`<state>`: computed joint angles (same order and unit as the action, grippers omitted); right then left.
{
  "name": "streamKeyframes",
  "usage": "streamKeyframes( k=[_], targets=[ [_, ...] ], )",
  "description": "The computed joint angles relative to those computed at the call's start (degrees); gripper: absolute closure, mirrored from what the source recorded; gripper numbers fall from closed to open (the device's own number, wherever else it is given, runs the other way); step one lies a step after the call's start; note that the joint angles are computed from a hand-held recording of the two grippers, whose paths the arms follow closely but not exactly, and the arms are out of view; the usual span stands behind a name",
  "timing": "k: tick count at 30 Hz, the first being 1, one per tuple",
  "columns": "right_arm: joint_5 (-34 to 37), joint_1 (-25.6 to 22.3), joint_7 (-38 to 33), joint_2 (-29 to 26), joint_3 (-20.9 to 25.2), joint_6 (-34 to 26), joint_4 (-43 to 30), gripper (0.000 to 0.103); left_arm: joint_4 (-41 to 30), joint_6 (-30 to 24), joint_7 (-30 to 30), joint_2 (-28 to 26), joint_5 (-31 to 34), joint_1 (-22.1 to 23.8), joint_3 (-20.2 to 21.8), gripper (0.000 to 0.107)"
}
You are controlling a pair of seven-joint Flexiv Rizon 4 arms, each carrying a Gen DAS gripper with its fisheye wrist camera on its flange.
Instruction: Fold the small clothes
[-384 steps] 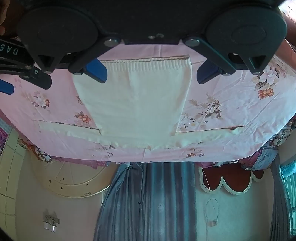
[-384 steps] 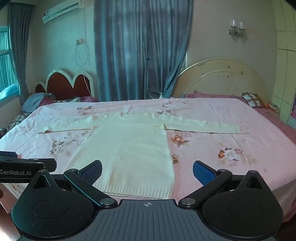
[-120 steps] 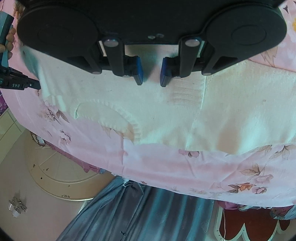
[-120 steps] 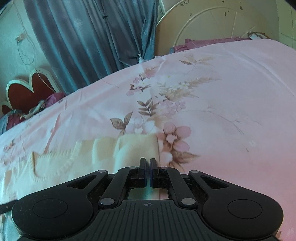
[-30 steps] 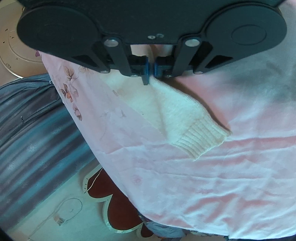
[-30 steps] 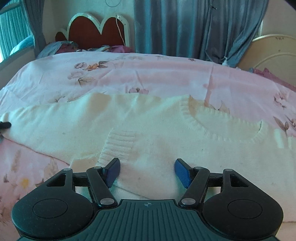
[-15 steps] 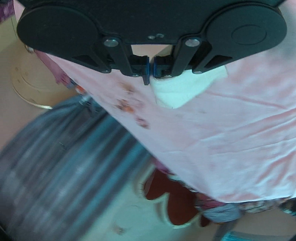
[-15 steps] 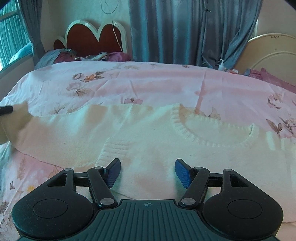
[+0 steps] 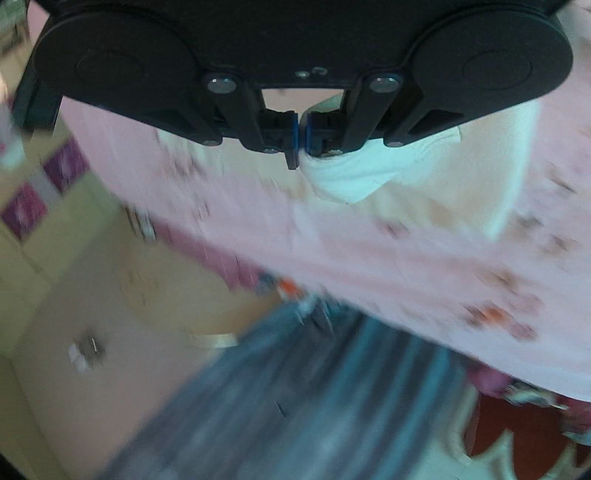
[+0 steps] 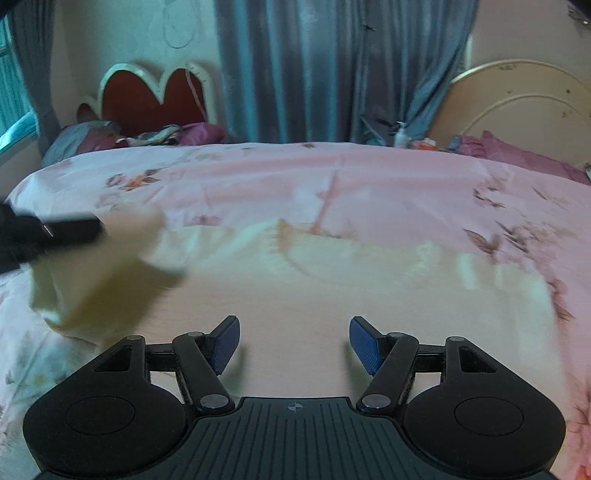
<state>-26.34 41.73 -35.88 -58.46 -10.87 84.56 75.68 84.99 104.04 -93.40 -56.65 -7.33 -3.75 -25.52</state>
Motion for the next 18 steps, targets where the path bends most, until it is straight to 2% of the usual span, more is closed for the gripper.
streamKeyframes(
  k=[1, 3, 4, 5, 8, 9, 11, 14, 18],
  targets=[
    [0.2, 0.1, 0.3, 0.5, -0.4, 0.1, 1.0, 0.037, -1.2, -2.9, 0.9, -0.8, 0.0, -0.4, -0.2, 0.101],
    [0.5, 0.0, 0.7, 1.5, -0.8, 0.7, 3.3, 0.037, -3.1, -8.7, 2.5, -1.4, -1.6, -1.6, 0.6, 0.076],
    [0.7, -0.3, 0.7, 2.0, -0.6, 1.1, 4.1, 0.037, -3.7, -11.4, 2.8, -1.3, -3.0, -2.8, 2.0, 0.071],
    [1.0, -0.5, 0.7, 2.4, -0.3, 1.7, 5.0, 0.037, -3.9, -12.6, 3.4, -1.2, -3.8, -3.3, 2.7, 0.061],
    [2.2, -1.4, 0.4, 3.2, 0.7, 3.7, 6.6, 0.037, -1.2, -9.6, 5.5, -0.3, -4.6, -2.9, 2.2, 0.035],
    [2.6, -1.6, 0.2, 3.2, 1.0, 4.4, 6.7, 0.037, -0.1, -8.2, 6.0, 0.3, -4.4, -2.8, 2.4, 0.031],
    [3.0, -1.9, -0.8, 3.3, 1.7, 5.2, 6.6, 0.037, 1.5, -6.9, 6.4, 1.7, -4.3, -2.9, 3.1, 0.031],
    [2.8, -2.5, -3.7, 2.4, 3.9, 6.2, 4.7, 0.037, 4.7, -3.9, 3.6, 4.6, -5.9, -5.2, 7.3, 0.026],
    [1.9, -3.8, -9.6, 0.4, 8.9, 5.8, 0.7, 0.037, 8.7, -1.0, -1.2, 7.5, -8.6, -7.7, 13.6, 0.026]
  ],
)
